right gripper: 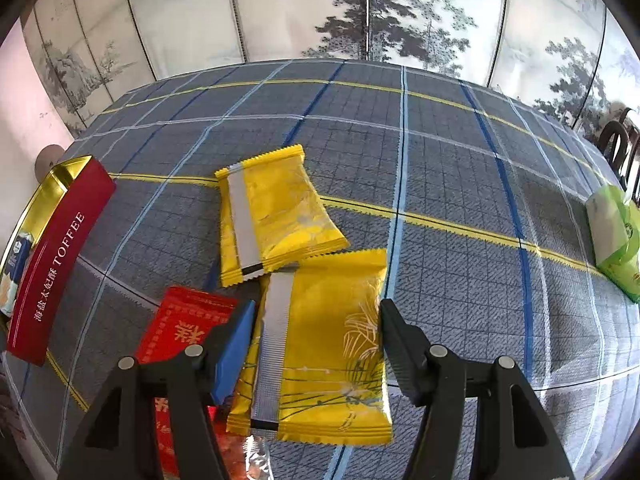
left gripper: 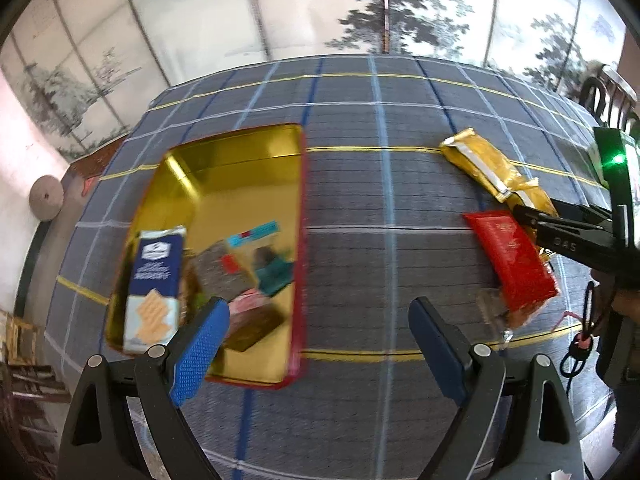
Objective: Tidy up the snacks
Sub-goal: 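Grasp a yellow wafer pack with the right tool while the left tool closes on the red pack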
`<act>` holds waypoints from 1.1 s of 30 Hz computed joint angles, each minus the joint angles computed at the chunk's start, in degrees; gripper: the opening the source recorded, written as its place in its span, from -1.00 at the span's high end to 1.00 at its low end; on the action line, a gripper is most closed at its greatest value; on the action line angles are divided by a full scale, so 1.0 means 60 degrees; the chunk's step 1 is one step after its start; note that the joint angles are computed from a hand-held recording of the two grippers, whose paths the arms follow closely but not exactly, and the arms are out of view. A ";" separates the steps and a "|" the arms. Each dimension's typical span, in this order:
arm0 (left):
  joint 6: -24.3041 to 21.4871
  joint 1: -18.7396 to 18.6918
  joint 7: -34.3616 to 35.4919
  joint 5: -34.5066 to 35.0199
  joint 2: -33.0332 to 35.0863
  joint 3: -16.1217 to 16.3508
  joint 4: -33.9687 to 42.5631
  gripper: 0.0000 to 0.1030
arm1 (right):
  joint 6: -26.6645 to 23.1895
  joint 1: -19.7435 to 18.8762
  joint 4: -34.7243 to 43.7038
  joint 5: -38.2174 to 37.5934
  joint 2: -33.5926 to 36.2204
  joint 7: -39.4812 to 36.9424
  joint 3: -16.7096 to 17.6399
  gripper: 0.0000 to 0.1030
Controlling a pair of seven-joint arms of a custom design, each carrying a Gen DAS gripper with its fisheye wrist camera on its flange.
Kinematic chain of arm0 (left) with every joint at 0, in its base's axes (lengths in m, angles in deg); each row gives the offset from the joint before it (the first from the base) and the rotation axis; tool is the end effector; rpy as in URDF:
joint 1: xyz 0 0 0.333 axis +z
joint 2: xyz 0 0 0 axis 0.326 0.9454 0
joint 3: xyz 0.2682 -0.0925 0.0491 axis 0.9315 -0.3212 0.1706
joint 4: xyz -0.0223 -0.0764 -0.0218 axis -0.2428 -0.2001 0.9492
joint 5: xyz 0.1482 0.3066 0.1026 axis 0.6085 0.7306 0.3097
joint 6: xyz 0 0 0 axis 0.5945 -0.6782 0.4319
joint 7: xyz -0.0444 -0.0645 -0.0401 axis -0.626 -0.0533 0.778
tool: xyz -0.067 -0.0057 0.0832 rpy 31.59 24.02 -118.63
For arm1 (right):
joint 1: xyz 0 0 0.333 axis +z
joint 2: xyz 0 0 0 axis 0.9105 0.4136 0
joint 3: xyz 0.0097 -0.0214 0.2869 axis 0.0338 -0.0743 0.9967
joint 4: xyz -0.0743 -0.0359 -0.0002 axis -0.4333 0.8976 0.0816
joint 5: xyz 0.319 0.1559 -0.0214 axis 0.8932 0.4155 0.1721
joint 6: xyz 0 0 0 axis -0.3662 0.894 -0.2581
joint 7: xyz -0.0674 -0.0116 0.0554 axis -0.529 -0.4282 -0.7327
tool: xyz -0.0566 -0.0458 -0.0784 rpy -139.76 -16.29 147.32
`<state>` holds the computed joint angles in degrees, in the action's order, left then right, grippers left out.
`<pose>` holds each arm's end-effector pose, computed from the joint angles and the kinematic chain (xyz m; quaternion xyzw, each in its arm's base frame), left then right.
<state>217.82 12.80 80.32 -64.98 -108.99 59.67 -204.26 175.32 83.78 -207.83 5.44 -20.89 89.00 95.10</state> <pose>0.3888 -0.1628 0.5400 -0.5650 0.7828 -0.1709 0.1970 0.4324 0.1997 0.5218 -0.6283 0.7392 -0.1600 0.1826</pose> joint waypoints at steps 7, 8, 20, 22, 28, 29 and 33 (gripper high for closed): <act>-0.0002 -0.0225 -0.0172 0.0066 0.0532 -0.0245 0.0345 -0.73 | 0.0077 -0.0137 -0.0639 -0.0698 -0.0554 0.0123 0.0116 -0.22; -0.0037 -0.0282 -0.0162 0.0026 0.0586 -0.0219 0.0392 -0.73 | 0.0131 -0.0164 -0.0771 -0.0769 -0.0661 0.0154 0.0114 -0.21; -0.0163 -0.1083 -0.0128 -0.0287 0.1720 -0.0382 0.1359 -0.73 | 0.0383 -0.0848 -0.2502 -0.1367 -0.2414 0.0655 -0.0045 -0.18; -0.0303 -0.1216 -0.0113 -0.0451 0.1957 -0.0351 0.1598 -0.73 | 0.0369 -0.1014 -0.2764 -0.1459 -0.2708 0.0751 -0.0068 -0.18; -0.0698 -0.1504 -0.0272 -0.0715 0.2632 -0.0362 0.2362 -0.73 | 0.0335 -0.1262 -0.3154 -0.1446 -0.3168 0.0842 -0.0171 -0.18; -0.0777 -0.1542 -0.0340 -0.0703 0.2754 -0.0381 0.2498 -0.73 | 0.0326 -0.1273 -0.3168 -0.1447 -0.3180 0.0833 -0.0154 -0.18; -0.1096 -0.1697 -0.0633 -0.0621 0.3208 -0.0423 0.2947 -0.73 | 0.0404 -0.1314 -0.3302 -0.1407 -0.3311 0.0657 -0.0269 -0.20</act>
<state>211.24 2.62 76.52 -68.71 -89.74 57.13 -186.58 177.75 75.89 -227.64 -3.01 -40.76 92.94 93.49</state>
